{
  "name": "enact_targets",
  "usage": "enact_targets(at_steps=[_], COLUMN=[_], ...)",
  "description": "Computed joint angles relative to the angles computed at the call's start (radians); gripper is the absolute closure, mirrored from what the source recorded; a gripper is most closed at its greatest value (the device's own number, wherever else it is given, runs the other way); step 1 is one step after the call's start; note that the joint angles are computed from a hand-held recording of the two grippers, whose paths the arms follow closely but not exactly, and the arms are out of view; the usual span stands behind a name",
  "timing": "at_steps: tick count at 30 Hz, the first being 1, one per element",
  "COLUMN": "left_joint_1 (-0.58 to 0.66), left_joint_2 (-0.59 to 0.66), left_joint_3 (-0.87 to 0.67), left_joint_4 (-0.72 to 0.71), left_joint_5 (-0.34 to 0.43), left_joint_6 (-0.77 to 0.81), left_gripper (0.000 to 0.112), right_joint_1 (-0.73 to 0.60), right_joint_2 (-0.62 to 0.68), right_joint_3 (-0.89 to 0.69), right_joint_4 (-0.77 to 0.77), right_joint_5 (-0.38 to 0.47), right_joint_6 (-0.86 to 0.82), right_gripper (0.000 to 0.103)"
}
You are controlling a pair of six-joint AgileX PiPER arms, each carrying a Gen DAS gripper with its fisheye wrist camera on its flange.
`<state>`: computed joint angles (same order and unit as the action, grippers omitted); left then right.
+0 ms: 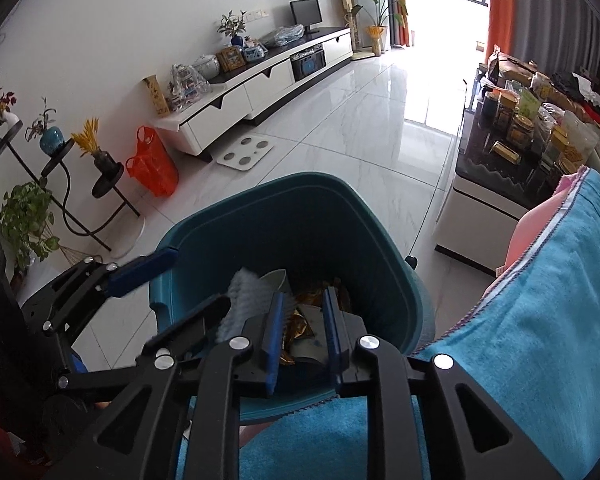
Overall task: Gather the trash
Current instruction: 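Move both tools from the bin back over the table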
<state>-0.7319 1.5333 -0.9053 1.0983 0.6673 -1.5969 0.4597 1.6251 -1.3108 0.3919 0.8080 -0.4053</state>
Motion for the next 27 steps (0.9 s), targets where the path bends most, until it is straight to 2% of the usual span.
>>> enact_targets(at_steps=[4, 6, 9, 12, 18, 20, 23, 27], left_joint_1=[-0.017, -0.039, -0.062, -0.086, -0.188, -0.226, -0.292, -0.387], left_joint_2=[-0.05, -0.082, -0.165, -0.256, -0.37, -0.385, -0.383, -0.365], left_joint_3=[0.029, 0.045, 0.077, 0.113, 0.127, 0.116, 0.084, 0.038], left_joint_4=[0.024, 0.047, 0.072, 0.077, 0.104, 0.114, 0.134, 0.157], left_joint_5=[0.025, 0.065, 0.11, 0.17, 0.301, 0.333, 0.384, 0.451], left_joint_6=[-0.05, -0.096, -0.156, -0.187, -0.252, -0.254, -0.25, -0.238], left_gripper=[0.036, 0.022, 0.015, 0.015, 0.015, 0.015, 0.015, 0.015], right_joint_1=[-0.023, -0.046, -0.072, -0.109, -0.216, -0.262, -0.324, -0.42], right_joint_2=[-0.043, -0.082, -0.143, -0.211, -0.334, -0.382, -0.446, -0.522], right_joint_3=[0.037, 0.067, 0.113, 0.167, 0.263, 0.299, 0.343, 0.393], right_joint_4=[0.034, 0.075, 0.103, 0.141, 0.258, 0.294, 0.336, 0.398], right_joint_5=[-0.02, -0.031, -0.057, -0.081, -0.076, -0.065, -0.045, -0.004], right_joint_6=[-0.025, -0.057, -0.081, -0.123, -0.23, -0.272, -0.325, -0.4], right_gripper=[0.076, 0.064, 0.045, 0.035, 0.026, 0.024, 0.017, 0.017])
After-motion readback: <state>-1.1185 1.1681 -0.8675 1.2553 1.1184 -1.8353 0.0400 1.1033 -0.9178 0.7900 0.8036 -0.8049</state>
